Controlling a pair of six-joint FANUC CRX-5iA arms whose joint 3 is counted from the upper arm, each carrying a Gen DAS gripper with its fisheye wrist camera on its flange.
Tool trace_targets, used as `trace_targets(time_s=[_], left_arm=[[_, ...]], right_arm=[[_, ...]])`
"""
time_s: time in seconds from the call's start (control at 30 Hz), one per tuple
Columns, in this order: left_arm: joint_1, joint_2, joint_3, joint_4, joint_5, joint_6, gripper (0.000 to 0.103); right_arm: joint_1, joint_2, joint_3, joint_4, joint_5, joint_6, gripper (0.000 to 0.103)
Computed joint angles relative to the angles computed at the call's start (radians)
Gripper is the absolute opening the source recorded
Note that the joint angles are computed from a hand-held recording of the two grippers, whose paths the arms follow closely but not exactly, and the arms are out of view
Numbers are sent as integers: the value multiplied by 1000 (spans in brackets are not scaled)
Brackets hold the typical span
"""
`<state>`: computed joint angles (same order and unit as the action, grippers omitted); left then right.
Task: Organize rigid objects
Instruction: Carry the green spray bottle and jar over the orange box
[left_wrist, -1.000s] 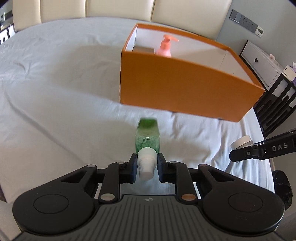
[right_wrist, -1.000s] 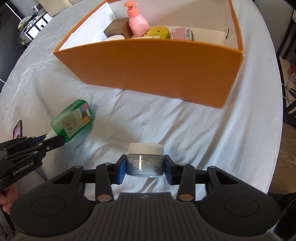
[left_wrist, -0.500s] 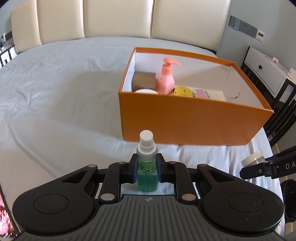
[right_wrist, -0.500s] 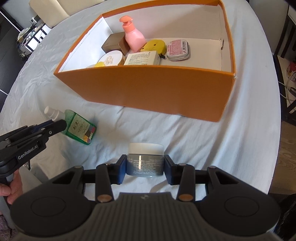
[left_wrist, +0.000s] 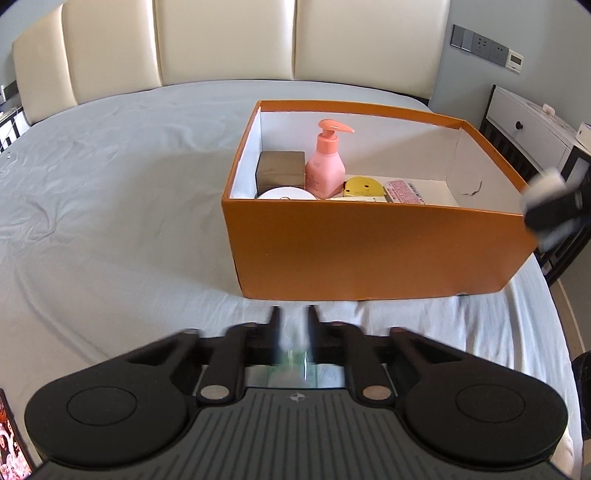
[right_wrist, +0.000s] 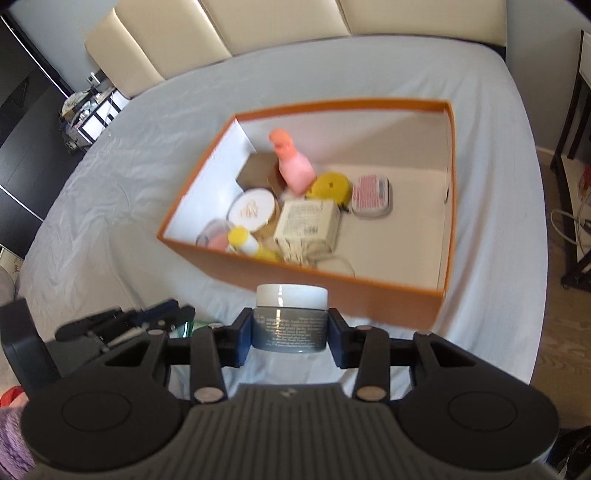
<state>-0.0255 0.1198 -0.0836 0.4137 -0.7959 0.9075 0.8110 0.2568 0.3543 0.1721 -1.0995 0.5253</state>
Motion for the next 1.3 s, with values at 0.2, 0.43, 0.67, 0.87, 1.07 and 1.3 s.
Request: trace_targets(time_s=[0.2,0.43,0.67,0.87,1.07,1.3], left_arm=[[-1,-21,0,39,9,-54,0],[42,-84,-33,56,-31,-20,21],[75,-119,-58,-81,-177,60,40],[44,-106,-71,-186,-220,76,40],[44,-96,-81,-185,-210,68,24],[77,-156,-153,-43,-98,-46,23]], right_arm=[[-34,16,40,45,2,-18,42],[-54,31,54,7,5,21,42],[-28,39,43,-82,-25,67,42],[-7,41,44,-102,-33,77,42],[-2,36,37,-88,-26,62,42],[-3,31,31,-93,-29,62,42]])
